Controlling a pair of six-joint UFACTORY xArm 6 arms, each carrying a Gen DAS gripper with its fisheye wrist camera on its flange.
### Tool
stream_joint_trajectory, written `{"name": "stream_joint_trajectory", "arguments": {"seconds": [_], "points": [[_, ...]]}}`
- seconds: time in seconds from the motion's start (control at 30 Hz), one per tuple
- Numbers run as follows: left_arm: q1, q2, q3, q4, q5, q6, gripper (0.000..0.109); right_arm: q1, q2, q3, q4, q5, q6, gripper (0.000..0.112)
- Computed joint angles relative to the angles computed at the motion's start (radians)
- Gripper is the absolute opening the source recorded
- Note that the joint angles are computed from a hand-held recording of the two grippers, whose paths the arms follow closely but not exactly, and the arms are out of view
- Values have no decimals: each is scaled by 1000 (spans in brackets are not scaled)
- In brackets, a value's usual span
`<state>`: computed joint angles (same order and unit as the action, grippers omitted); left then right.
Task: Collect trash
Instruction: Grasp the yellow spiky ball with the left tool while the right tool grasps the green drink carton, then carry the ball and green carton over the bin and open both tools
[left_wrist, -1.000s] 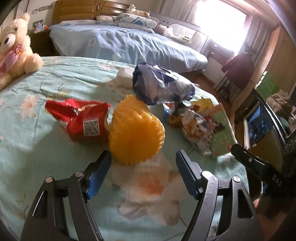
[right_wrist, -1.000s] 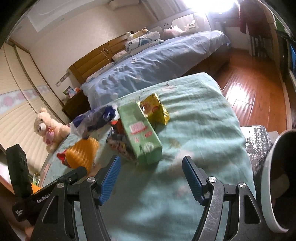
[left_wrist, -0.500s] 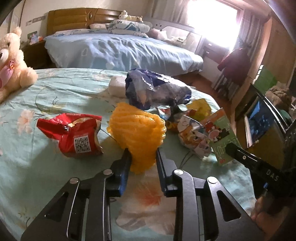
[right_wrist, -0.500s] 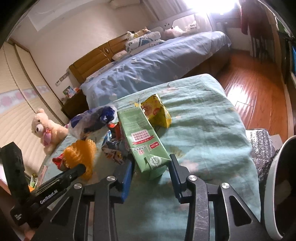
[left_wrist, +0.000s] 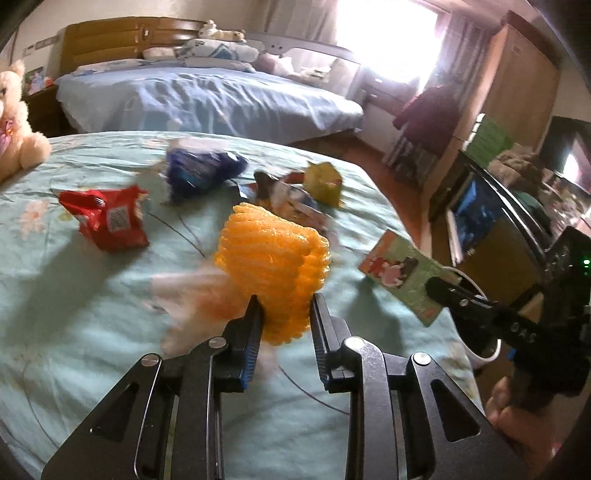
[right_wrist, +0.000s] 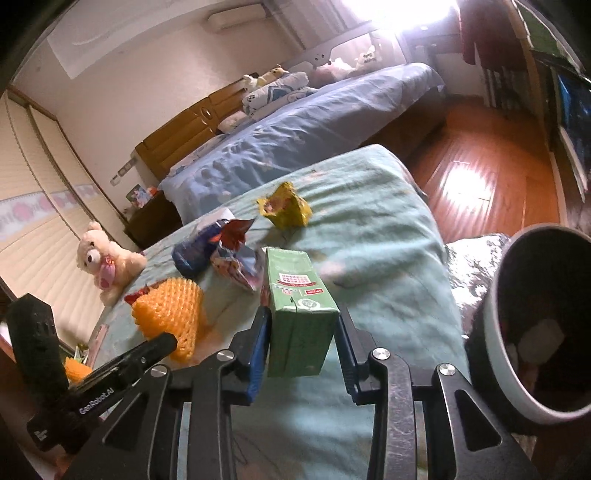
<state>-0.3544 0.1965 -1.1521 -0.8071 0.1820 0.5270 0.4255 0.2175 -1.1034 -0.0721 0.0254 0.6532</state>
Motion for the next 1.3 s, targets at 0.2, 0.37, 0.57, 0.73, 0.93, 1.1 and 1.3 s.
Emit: {"name": "stream_joint_trajectory", "arguments": {"seconds": [0.2,0.37,0.57,0.73,0.93,1.1,1.3], "points": [[-24,-29,24,-21,10,20,24,36,6,-4,243,44,-212,39],[-31,-57,55,-21,6,16,24,38,45,-50,152,73,-145,40],[-47,-90,83,-36,1,40,24,18,29,-30,-97,55,69,34],[-78,-98,79,-60,21,81,24,-15,-50,56,-270,16,232,32],[-122,-93,59,-94,51,135,24,-81,-171,170,-510,-5,477,32],[-155,-68,22,-113,96,157,24,-127,-255,250,-625,-2,609,32],[-204,-38,-17,-78,111,147,24,-184,-344,341,-695,13,706,32]]}}
